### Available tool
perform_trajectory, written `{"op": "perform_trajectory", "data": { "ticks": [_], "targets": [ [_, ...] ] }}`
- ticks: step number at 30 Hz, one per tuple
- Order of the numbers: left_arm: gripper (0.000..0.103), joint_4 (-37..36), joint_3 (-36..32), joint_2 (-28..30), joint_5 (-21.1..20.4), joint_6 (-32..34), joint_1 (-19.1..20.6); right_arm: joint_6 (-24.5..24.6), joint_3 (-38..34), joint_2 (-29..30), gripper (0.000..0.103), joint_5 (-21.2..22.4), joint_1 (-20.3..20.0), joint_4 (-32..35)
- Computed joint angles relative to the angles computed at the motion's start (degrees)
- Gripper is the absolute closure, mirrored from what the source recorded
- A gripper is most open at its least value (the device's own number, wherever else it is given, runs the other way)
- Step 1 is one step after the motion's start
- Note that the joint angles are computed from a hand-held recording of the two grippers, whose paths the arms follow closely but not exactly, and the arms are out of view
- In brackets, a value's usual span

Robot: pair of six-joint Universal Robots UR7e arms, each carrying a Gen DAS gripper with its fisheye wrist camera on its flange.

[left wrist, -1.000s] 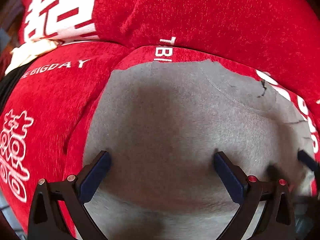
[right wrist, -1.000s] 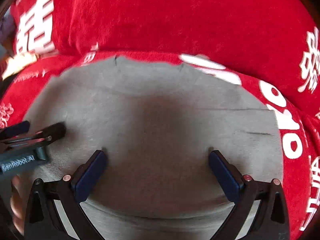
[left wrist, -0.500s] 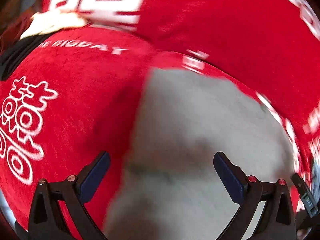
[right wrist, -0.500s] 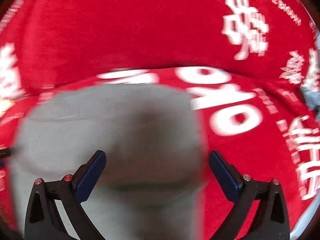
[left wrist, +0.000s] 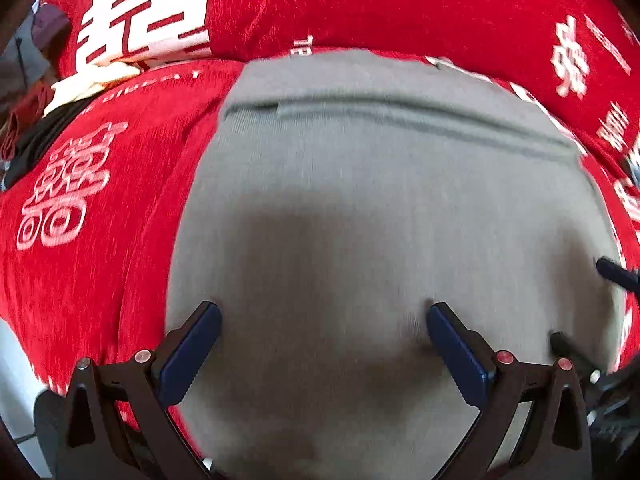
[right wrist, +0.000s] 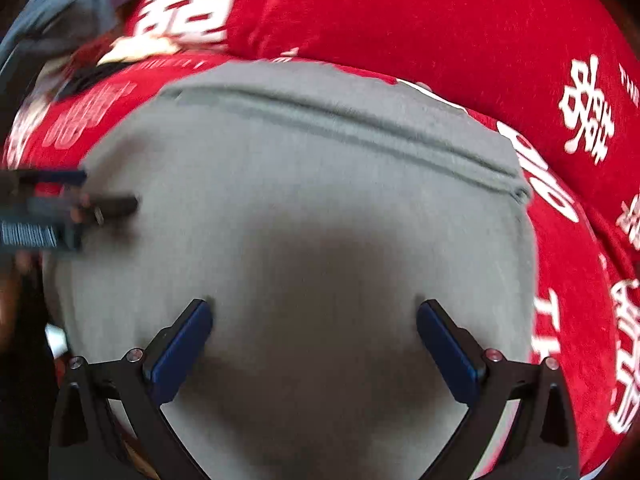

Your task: Fold small clothes

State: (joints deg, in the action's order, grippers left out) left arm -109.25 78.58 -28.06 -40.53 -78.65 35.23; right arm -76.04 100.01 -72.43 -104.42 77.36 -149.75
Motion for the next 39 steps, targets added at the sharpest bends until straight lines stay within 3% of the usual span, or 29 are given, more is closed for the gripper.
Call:
{"op": "perform_trajectory", "data": {
  "ticks": [4, 7, 9, 10, 12, 14, 16, 18, 19, 20, 21, 22, 23, 24, 25, 26, 30, 32, 36, 39],
  "targets": [
    [0.000, -0.9, 4.2, -1.6, -4.2, -1.2, -1.6, -3.8, 3.2, -4.6, 0.001, -1.0, -3.0, -1.2],
    [0.000, -1.9, 7.4, -4.1, -9.2, -3.3, -2.0, -1.8, 4.1, -6.0, 0.001, -6.7, -3.3, -2.5],
    [0.000, 0.0, 9.5, -6.0, -9.8, -9.7, -2.5, 3.4, 2.9, -6.9, 0.001, -7.1, -4.1, -0.2],
    [0.000, 0.8, 10.7, -6.9, -10.4, -13.6, -2.5, 7.7, 1.2, -7.2, 0.001, -7.1, -4.7, 3.9],
    [0.000, -3.6, 13.8, -8.2, -14.4, -15.6, -1.2, 16.3, -2.9, -6.6, 0.000, -7.5, -5.6, 13.0],
    [0.000, -10.0, 16.4, -8.7, -17.4, -13.9, -0.1, 19.7, -5.2, -5.4, 0.001, -8.5, -6.1, 18.4],
    [0.000, -12.1, 17.0, -8.7, -17.8, -13.0, 0.0, 19.8, -5.1, -4.9, 0.001, -9.9, -6.1, 19.1],
    [0.000, -12.9, 16.8, -8.4, -17.9, -11.1, -0.2, 18.1, -3.8, -5.3, 0.013, -10.3, -5.8, 17.2],
    [0.005, -14.2, 16.7, -8.1, -18.5, -9.2, -0.1, 17.1, -3.0, -5.7, 0.019, -10.3, -5.7, 15.9],
    [0.022, -16.2, 16.3, -7.5, -19.7, -6.5, 0.0, 16.6, -2.3, -5.9, 0.031, -10.8, -5.5, 14.4],
    [0.030, -18.4, 16.6, -7.5, -20.5, -4.9, 0.1, 16.1, -1.7, -6.1, 0.050, -11.3, -5.4, 12.7],
    [0.037, -18.4, 16.3, -7.3, -20.6, -4.6, -0.1, 16.0, -1.7, -6.4, 0.061, -11.1, -5.5, 12.6],
    [0.050, -18.3, 16.0, -7.1, -20.3, -3.9, -0.4, 16.3, -2.5, -6.6, 0.085, -10.2, -5.7, 14.6],
    [0.059, -19.0, 16.0, -7.0, -20.3, -2.7, -0.7, 17.1, -3.8, -6.9, 0.090, -8.6, -6.1, 18.2],
    [0.081, -19.8, 16.2, -7.3, -20.4, -1.8, -0.8, 17.1, -4.4, -7.3, 0.090, -7.2, -6.3, 19.9],
    [0.089, -21.1, 16.6, -7.6, -20.4, -1.1, -1.1, 16.7, -4.6, -7.6, 0.090, -6.6, -6.3, 20.4],
    [0.089, -26.6, 18.9, -9.9, -15.7, 1.0, -3.3, 17.3, -10.1, -9.1, 0.091, 5.9, -7.1, 30.1],
    [0.089, -25.9, 18.7, -11.1, -11.7, 1.6, -4.2, 16.8, -12.1, -9.0, 0.091, 10.2, -6.4, 30.2],
    [0.089, -26.4, 15.5, -12.0, -4.9, 5.9, -2.5, 20.1, -17.3, -5.1, 0.091, 15.0, -3.2, 27.0],
    [0.089, -27.7, 12.4, -11.4, -2.4, 9.8, 1.5, 25.6, -19.4, -0.6, 0.091, 14.7, -1.1, 24.7]
  ]
}}
